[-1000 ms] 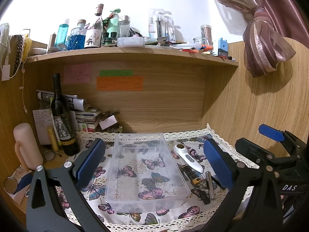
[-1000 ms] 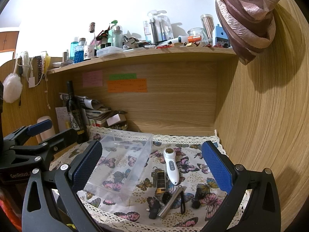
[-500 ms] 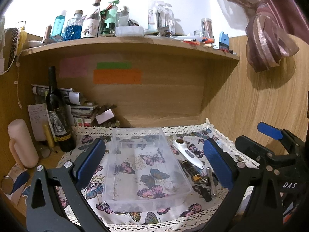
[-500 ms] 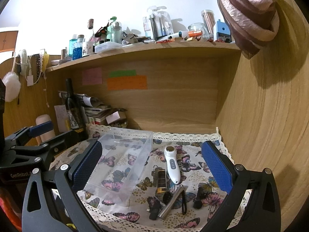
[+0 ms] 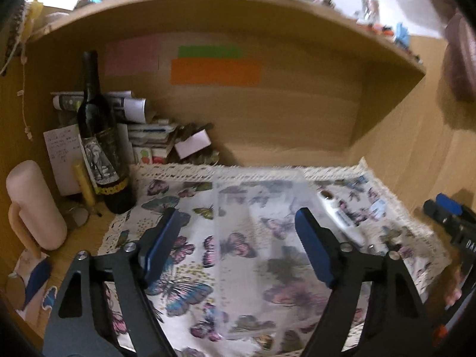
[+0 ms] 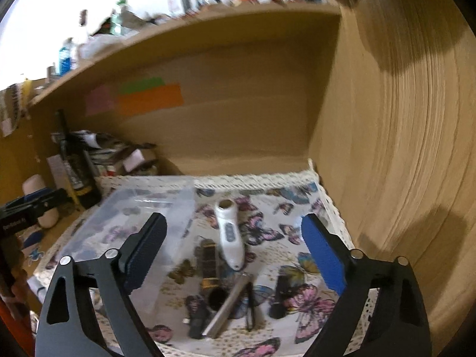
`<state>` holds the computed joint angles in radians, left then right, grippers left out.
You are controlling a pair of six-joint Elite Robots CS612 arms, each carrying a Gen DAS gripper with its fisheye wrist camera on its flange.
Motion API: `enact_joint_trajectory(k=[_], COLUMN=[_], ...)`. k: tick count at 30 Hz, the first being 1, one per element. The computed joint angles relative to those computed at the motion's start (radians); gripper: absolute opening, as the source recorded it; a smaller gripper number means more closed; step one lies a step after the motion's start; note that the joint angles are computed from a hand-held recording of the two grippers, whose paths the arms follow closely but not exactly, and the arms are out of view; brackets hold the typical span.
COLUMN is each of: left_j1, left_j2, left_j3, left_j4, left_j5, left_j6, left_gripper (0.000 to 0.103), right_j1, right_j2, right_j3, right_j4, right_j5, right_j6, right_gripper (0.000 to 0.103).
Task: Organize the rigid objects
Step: 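Clamp the clear tray's divider with the left tool while the right tool approaches the white plug adapter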
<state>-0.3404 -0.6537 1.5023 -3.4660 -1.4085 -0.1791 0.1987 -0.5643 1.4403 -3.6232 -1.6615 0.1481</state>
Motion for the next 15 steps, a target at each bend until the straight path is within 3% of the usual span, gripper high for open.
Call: enact_joint_trajectory(k=[4, 9, 15], left_j1=[0.018, 0.044, 0.069], left_j2=[0.014, 0.038, 0.067], left_j3=[-0.047, -0.124, -0.201], left_j4=[0.109, 0.292, 0.452], left_j5=[-0.031, -0.106, -0.191], left_j6=[0.002, 0.003, -0.016], left_gripper=[0.071, 0.050, 0.036], right_j1=[-0.010, -0.021, -0.036], right_j2=[0.003, 0.010, 0.021], right_j3=[-0.023, -0.063, -0.112], right_j4=[0.088, 0.206, 0.345], right_j5=[-0.001, 0.003, -0.009], right_j6=[0.003, -0.008, 0.001], right_gripper=[0.076, 0.062, 0.052])
